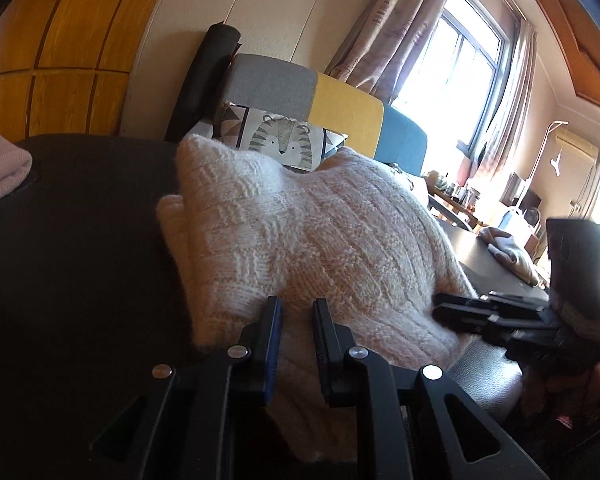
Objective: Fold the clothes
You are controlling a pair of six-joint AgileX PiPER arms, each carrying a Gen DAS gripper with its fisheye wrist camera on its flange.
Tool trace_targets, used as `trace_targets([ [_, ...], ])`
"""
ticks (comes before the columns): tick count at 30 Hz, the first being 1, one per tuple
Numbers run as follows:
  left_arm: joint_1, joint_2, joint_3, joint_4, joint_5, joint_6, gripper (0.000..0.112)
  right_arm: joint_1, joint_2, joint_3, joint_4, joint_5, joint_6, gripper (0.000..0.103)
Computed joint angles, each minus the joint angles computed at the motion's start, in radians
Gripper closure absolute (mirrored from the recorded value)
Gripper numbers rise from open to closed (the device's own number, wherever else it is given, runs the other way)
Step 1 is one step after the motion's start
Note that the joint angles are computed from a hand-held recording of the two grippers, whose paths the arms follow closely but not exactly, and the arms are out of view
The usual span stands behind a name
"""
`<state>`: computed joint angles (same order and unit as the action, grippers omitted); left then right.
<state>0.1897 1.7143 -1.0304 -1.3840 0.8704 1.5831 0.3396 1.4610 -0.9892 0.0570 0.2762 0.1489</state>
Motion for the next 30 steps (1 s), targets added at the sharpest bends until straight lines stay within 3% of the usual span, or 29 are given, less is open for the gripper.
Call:
trace_targets([
  [2,-0.005,-0.004,0.008,-0.015,-0.012,0.013,0.095,-0.033,-0.01,-0.039,0.135,0.032,-0.117,0.078],
  [5,-0.006,0.002,0.009,-0.031,-0.011,0.016,0.095,-0.092,0.019,-0.159,0.148,0.066,-0.171,0.078],
  [11,-0.006,0.004,0.011,-0.037,-0.012,0.017,0.095,-0.216,0.286,-0.556,0.343,0.307,-0.305,0.078],
  [17,-0.016,0.004,0.013,-0.049,-0.029,0.027,0.095,-0.194,0.514,-0.85,0.136,0.482,-0.091,0.081],
  [23,-0.011,-0.025,-0.008,-0.004,-0.028,-0.08,0.095,-0.111,0.465,-0.726,-0.12,0.363,0.099,0.082],
  [26,-0.022,-0.098,-0.012,-0.025,-0.099,-0.13,0.091,-0.13,0.425,-0.631,-0.066,0.267,0.082,0.081],
  [30,-0.063,-0.048,-0.204,0.062,-0.085,-0.262,0.087,-0.149,0.398,-0.562,0.008,0.187,0.058,0.081],
])
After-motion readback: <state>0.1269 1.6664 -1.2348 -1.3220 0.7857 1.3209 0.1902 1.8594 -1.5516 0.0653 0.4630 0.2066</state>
